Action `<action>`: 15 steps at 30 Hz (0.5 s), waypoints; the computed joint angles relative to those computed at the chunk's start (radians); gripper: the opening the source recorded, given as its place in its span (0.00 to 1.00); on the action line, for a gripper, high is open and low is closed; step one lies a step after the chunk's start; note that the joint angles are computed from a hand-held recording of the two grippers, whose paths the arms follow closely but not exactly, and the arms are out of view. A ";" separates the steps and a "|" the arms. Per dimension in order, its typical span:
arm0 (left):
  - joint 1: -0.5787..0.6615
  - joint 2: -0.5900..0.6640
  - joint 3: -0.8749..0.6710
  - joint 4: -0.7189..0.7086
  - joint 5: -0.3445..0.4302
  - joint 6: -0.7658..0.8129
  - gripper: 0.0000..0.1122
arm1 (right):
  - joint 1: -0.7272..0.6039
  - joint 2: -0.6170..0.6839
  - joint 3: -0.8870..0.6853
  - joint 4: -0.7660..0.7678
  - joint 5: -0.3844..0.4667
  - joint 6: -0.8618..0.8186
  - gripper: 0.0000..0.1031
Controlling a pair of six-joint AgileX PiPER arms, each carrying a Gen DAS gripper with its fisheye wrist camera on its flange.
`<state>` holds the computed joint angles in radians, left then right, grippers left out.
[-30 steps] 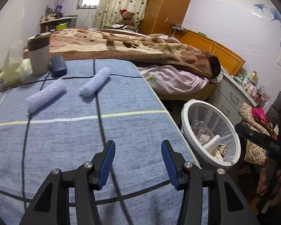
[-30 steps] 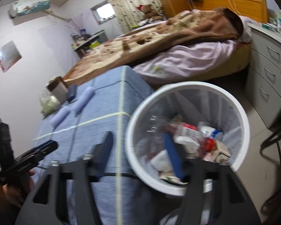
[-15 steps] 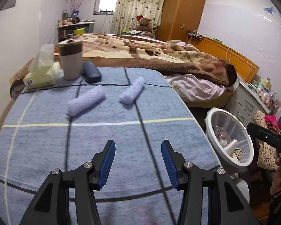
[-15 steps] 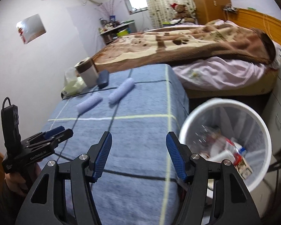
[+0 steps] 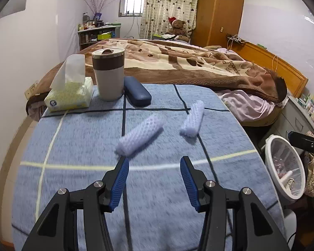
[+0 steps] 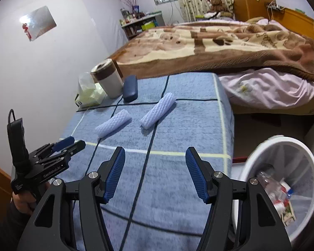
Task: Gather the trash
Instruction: 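Move both open tools back over the bed toward the white foam nets, then grasp one white foam net with the left tool while the right tool grasps the other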
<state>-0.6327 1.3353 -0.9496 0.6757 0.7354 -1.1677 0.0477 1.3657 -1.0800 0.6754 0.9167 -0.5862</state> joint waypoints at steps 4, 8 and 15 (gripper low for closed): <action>0.094 0.062 -0.027 -0.032 -0.061 0.108 0.45 | 0.081 0.077 -0.037 -0.048 -0.064 0.085 0.60; 0.200 0.142 -0.061 -0.091 -0.144 0.245 0.45 | 0.132 0.161 -0.072 -0.057 -0.113 0.138 0.60; 0.320 0.276 -0.107 -0.206 -0.262 0.412 0.45 | 0.184 0.308 -0.151 -0.032 -0.168 0.184 0.58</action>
<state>-0.3131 1.6109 -1.0564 0.4696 0.4730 -0.7557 0.2316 1.6736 -1.2314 0.6431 0.7490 -0.4021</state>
